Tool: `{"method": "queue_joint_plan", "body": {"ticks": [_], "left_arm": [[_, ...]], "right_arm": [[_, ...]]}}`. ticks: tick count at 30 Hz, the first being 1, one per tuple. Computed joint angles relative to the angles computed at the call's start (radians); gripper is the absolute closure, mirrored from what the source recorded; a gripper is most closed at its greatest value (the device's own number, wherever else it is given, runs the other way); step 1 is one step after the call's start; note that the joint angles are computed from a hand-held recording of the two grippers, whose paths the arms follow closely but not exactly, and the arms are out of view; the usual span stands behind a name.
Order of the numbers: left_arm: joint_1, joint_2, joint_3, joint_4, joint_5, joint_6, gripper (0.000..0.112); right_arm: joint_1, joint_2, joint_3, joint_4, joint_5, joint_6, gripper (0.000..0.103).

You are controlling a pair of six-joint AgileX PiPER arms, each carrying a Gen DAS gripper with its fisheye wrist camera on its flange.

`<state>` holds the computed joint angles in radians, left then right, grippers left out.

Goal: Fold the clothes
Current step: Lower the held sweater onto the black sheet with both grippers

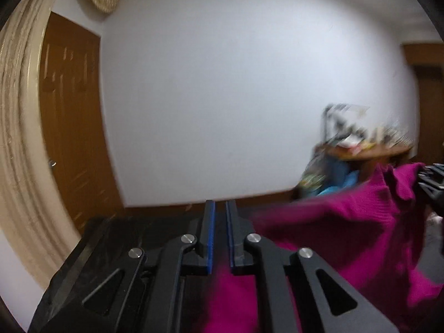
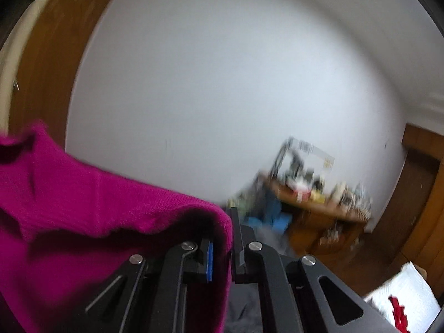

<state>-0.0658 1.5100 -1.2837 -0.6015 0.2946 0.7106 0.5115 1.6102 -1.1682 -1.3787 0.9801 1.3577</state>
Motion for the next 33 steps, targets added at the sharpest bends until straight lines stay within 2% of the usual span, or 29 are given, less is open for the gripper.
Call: {"method": "queue_joint_plan", "body": {"ticks": [4, 5, 8, 9, 12, 13, 14, 15, 16, 17, 18, 21, 23, 26, 28, 29, 30, 31, 32, 33], "left_arm": [[-0.032, 0.232, -0.144, 0.237, 0.034, -0.267, 0.104], [-0.038, 0.285, -0.179, 0.274, 0.049, -0.308, 0.104], [-0.039, 0.383, -0.273, 0.242, 0.141, -0.269, 0.104], [-0.049, 0.4, -0.263, 0.219, 0.147, -0.245, 0.104], [-0.053, 0.453, -0.241, 0.067, 0.2, -0.098, 0.103], [-0.046, 0.472, -0.259, 0.041, 0.243, -0.072, 0.102], [-0.04, 0.491, -0.285, 0.027, 0.292, -0.056, 0.095], [-0.036, 0.513, -0.311, 0.024, 0.336, -0.051, 0.077], [-0.032, 0.53, -0.327, 0.019, 0.363, -0.044, 0.066], [-0.032, 0.54, -0.334, 0.018, 0.377, -0.042, 0.048], [-0.033, 0.538, -0.327, 0.017, 0.381, -0.039, 0.043], [-0.034, 0.532, -0.305, -0.017, 0.409, 0.009, 0.04], [-0.035, 0.527, -0.31, -0.012, 0.444, 0.02, 0.037], [-0.056, 0.519, -0.302, 0.031, 0.453, 0.009, 0.037], [-0.064, 0.519, -0.296, 0.052, 0.459, -0.003, 0.047], [-0.065, 0.525, -0.304, 0.07, 0.472, -0.021, 0.072], [-0.059, 0.525, -0.315, 0.086, 0.491, -0.034, 0.089], [-0.063, 0.515, -0.303, 0.096, 0.472, -0.039, 0.093], [-0.072, 0.511, -0.297, 0.11, 0.46, -0.05, 0.107], [-0.082, 0.504, -0.289, 0.151, 0.436, -0.084, 0.109]], "right_arm": [[-0.138, 0.17, -0.067, 0.108, -0.148, -0.082, 0.097], [-0.162, 0.182, -0.035, 0.108, -0.177, -0.08, 0.097], [-0.243, 0.167, 0.129, 0.029, -0.295, 0.022, 0.097], [-0.27, 0.164, 0.157, 0.037, -0.327, 0.026, 0.097], [-0.43, 0.24, 0.079, 0.14, -0.496, -0.139, 0.097], [-0.449, 0.252, 0.08, 0.153, -0.524, -0.15, 0.097], [-0.471, 0.252, 0.083, 0.191, -0.553, -0.185, 0.097], [-0.492, 0.25, 0.086, 0.238, -0.585, -0.226, 0.094], [-0.509, 0.249, 0.096, 0.274, -0.617, -0.25, 0.093], [-0.525, 0.242, 0.107, 0.318, -0.644, -0.279, 0.093], [-0.537, 0.228, 0.112, 0.39, -0.657, -0.34, 0.093], [-0.576, 0.179, 0.135, 0.612, -0.69, -0.539, 0.093], [-0.596, 0.14, 0.156, 0.708, -0.693, -0.636, 0.093], [-0.6, 0.079, 0.223, 0.642, -0.714, -0.591, 0.093], [-0.585, 0.026, 0.272, 0.583, -0.71, -0.535, 0.093], [-0.572, -0.005, 0.295, 0.559, -0.7, -0.51, 0.093], [-0.559, -0.037, 0.317, 0.539, -0.689, -0.488, 0.093], [-0.551, -0.063, 0.336, 0.521, -0.682, -0.47, 0.093], [-0.555, -0.079, 0.35, 0.502, -0.683, -0.457, 0.093], [-0.549, -0.1, 0.365, 0.481, -0.676, -0.434, 0.093]]}}
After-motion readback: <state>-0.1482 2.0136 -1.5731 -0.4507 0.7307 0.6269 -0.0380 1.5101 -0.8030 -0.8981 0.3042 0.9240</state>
